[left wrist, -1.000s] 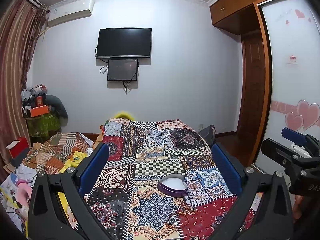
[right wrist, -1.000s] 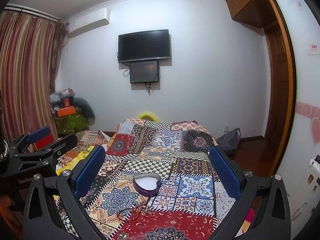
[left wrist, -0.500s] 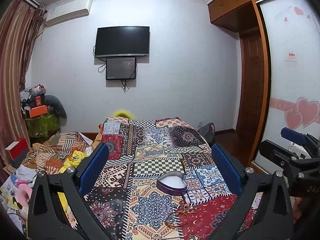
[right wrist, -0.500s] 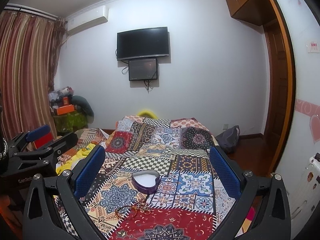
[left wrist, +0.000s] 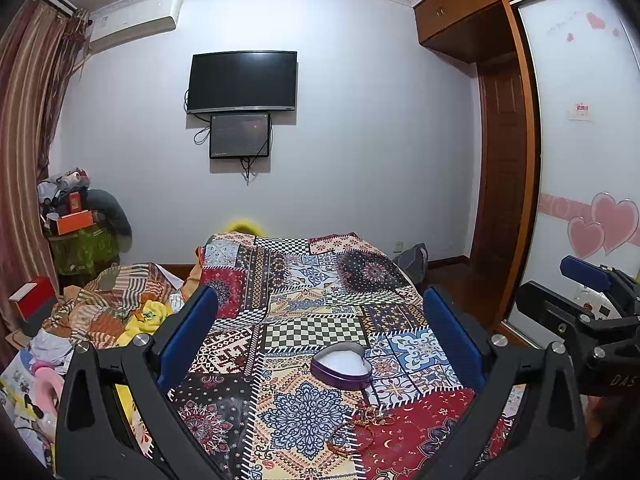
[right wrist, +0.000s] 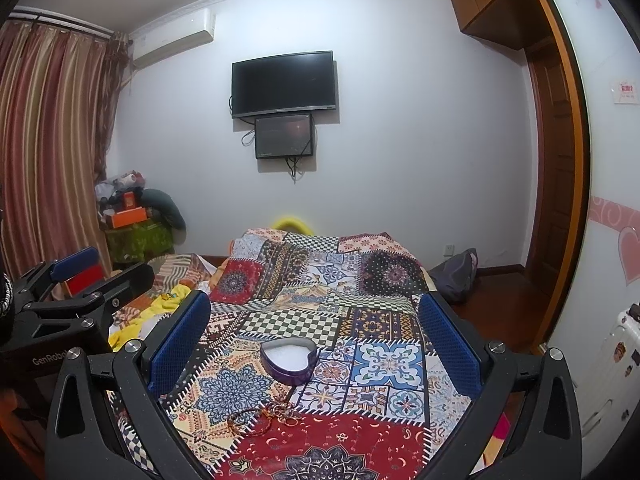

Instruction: Organize jewelry

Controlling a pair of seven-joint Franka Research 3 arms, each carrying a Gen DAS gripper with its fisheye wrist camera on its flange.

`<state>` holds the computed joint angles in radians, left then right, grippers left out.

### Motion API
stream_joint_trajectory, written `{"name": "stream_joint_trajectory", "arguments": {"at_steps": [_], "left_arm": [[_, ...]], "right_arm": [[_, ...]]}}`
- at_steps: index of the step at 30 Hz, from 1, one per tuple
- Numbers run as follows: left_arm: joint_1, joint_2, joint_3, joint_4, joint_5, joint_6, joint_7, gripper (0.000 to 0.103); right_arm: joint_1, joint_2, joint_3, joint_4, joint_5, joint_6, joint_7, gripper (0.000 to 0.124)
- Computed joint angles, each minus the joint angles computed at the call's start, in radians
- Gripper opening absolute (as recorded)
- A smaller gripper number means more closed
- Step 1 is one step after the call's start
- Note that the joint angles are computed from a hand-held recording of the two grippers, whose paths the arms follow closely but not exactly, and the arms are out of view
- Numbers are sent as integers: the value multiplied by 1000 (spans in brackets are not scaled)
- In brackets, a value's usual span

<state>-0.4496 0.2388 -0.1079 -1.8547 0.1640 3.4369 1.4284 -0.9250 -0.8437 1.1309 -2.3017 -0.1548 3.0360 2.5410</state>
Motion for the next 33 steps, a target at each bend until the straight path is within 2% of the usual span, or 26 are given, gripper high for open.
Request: {"name": "stream_joint_trajectory", "arguments": {"at_steps": [19, 21, 27, 31, 33], "left_arm": [[-2, 14, 1, 13, 0, -3, 2, 103], [19, 24, -16, 23, 17, -11, -12, 103], [15, 80, 3, 90, 40, -76, -52, 103], [0, 140, 31, 162, 71, -161, -96, 103], [14, 173, 18, 199, 90, -210, -114, 103]], "right_arm": [[1, 7, 1, 4, -6, -4, -2, 103], [-5, 14, 7, 13, -8, -8, -4, 103], [-32, 56, 34, 34, -19, -17, -17, 103], [-64, 106, 70, 50, -30, -34, -30, 103], [-84, 140, 93, 56, -38, -47, -39, 103]]}}
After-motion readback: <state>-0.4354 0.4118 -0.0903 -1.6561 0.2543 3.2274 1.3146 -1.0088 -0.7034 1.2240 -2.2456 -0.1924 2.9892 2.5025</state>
